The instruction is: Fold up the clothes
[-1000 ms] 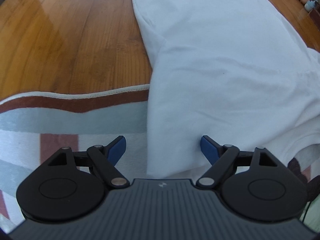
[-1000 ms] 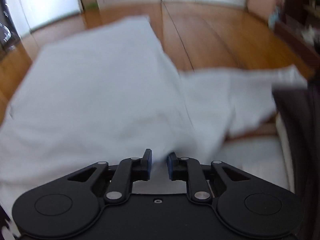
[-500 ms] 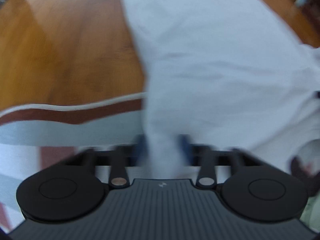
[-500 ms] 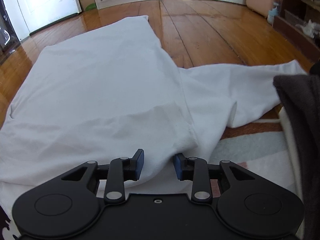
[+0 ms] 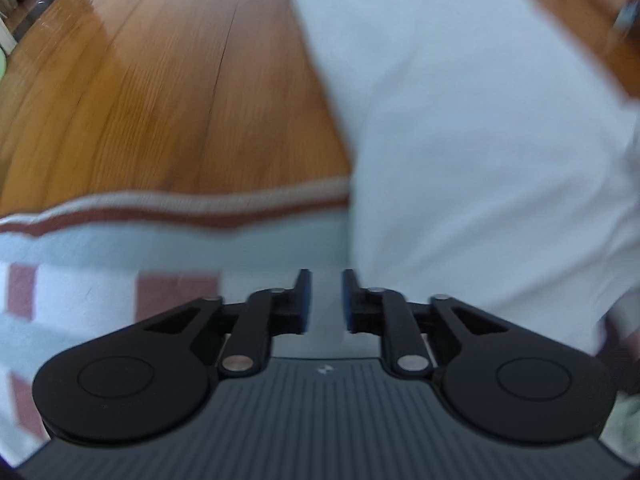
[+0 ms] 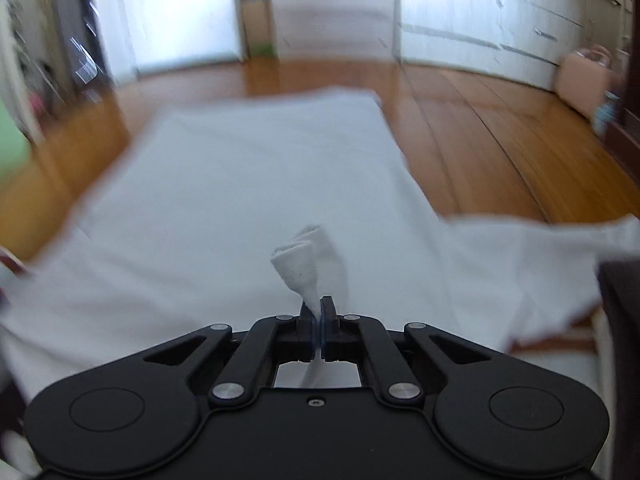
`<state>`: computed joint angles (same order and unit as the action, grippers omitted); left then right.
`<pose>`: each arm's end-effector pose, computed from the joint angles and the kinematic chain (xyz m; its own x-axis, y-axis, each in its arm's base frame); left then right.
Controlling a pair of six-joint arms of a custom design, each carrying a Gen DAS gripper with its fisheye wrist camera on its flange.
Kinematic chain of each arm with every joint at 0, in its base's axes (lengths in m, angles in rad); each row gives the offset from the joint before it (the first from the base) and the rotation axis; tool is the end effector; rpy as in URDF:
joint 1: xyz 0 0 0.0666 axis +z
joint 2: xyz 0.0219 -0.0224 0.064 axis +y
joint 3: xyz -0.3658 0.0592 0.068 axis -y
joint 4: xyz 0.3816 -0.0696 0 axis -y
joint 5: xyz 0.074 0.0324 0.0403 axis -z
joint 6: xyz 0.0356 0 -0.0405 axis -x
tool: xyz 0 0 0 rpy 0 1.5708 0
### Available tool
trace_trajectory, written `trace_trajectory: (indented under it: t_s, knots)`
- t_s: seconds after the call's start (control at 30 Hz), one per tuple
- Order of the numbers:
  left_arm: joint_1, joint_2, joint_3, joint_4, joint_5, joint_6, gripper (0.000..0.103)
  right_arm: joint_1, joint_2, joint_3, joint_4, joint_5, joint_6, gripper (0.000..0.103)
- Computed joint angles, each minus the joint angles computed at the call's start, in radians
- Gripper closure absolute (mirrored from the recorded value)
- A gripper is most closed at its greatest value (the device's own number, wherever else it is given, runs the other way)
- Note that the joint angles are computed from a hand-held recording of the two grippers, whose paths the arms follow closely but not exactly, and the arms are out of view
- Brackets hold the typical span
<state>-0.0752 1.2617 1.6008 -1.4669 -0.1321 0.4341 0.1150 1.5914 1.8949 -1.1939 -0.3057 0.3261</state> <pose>0.3812 -0.0244 0.5279 -0.8250 -0.3560 -0.4389 -0.3624 0.9292 -0.0723 0.5247 0.0710 0.5249 -0.6362 -0.3810 -0.6709 -0.5292 0.8483 0.0201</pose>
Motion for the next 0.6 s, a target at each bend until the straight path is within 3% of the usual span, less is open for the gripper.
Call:
trace_trajectory:
  t_s: [0.03,0.07,0.13,0.23,0.27,0.37,0.43,0.5,0.6]
  knots:
    - [0.006,-0.001,0.008,0.054,0.018,-0.019,0.060,-0.001,0.001,-0.016,-0.001,0.046,0.008,0.099]
    - [0.014,0.010,0.022,0.100,0.041,-0.048,0.041,-0.012,0.010,-0.008,-0.009,0.047,0.006,0.099]
    - [0.024,0.057,0.071,0.150,0.077,-0.121,0.014,-0.035,0.030,0.010,-0.026,0.050,0.003,0.100]
    - [0.020,0.160,0.134,0.224,0.023,-0.338,0.015,-0.047,0.064,0.055,-0.058,0.030,0.013,0.099]
    - [0.025,0.186,0.149,0.235,0.051,-0.397,0.016,-0.041,0.067,0.059,-0.053,0.034,0.020,0.099]
    - [0.066,0.241,0.178,0.232,0.269,-0.514,0.016,-0.027,0.075,0.080,-0.043,0.030,0.038,0.099]
    - [0.096,0.278,0.213,0.189,0.379,-0.570,0.016,-0.023,0.075,0.100,-0.042,0.003,0.064,0.100]
    - [0.117,0.315,0.249,0.139,0.420,-0.631,0.016,-0.021,0.092,0.152,-0.057,-0.022,0.097,0.099]
    - [0.148,0.396,0.360,-0.035,0.503,-0.741,0.016,-0.028,0.135,0.258,-0.104,-0.061,0.121,0.100]
